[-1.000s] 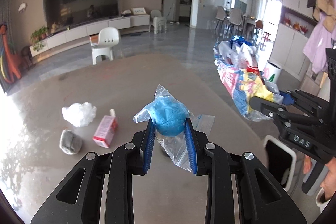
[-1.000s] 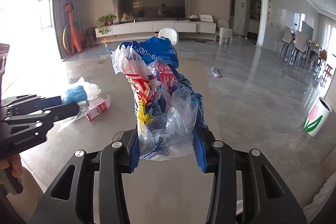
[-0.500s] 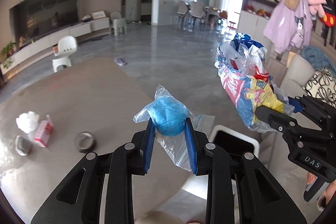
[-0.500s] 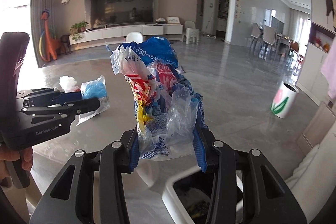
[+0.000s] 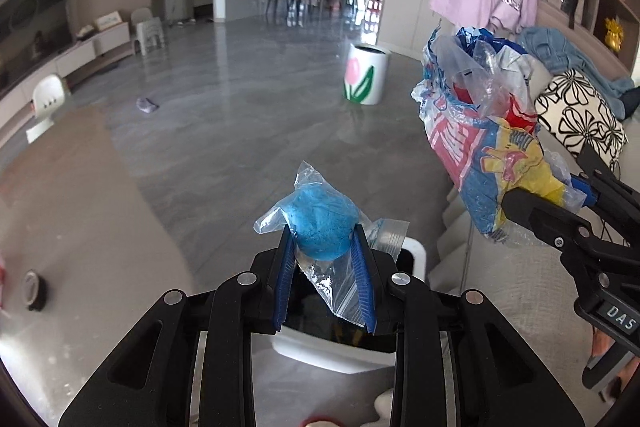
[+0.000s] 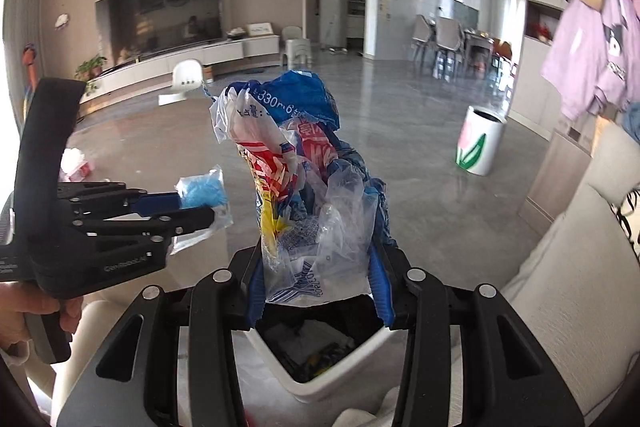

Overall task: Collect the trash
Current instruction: 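Carry both bags over the white bin and open both tools to drop them, then return both tools from the bin to the coffee table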

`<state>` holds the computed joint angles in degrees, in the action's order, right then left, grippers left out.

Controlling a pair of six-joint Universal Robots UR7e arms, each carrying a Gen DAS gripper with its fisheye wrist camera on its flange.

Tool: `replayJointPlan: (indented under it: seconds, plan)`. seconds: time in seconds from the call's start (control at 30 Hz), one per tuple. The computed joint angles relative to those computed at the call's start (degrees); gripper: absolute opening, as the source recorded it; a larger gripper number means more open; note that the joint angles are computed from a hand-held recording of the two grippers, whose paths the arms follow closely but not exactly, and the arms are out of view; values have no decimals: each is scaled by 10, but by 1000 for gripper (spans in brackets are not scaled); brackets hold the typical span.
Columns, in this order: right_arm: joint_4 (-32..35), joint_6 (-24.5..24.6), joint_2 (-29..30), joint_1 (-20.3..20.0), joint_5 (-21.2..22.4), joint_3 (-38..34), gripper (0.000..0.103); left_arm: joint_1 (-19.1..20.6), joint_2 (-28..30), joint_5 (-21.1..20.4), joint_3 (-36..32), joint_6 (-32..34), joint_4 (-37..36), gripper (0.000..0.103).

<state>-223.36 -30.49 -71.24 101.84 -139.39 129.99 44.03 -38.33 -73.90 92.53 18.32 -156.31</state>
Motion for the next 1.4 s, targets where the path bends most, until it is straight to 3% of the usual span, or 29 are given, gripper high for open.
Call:
replayJointPlan:
  seconds: [0.2,0.23,0.27,0.3,0.33,0.4,0.97,1.17,1.2,1.3,1.4]
  plan:
    - [-12,12,-23,-34,14,26,44,-8,36,-2,-19,8,14,28]
    - [-16,15,-21,-38,14,26,44,-7,42,-3,-24,8,17,38]
    - [-17,17,-21,-42,16,28,44,-8,50,-2,-32,8,25,54]
    - [-17,20,-23,-47,20,32,44,-13,59,23,-35,13,19,96]
    - [-15,22,-30,-52,24,38,44,-19,64,54,-27,23,-12,98]
    - [-9,24,-30,-56,24,38,44,-25,70,82,-13,57,-67,98]
    - [64,58,-4,-92,81,9,44,-17,43,137,2,60,-111,98]
    - [98,69,12,-96,74,-6,46,-7,29,146,2,48,-108,98]
    - [123,78,9,-98,70,-10,50,-6,27,147,3,49,-112,98]
    - [205,107,1,-109,69,-19,98,-1,22,146,2,36,-107,98]
    - [233,119,1,-108,53,-23,98,1,15,142,3,29,-104,98]
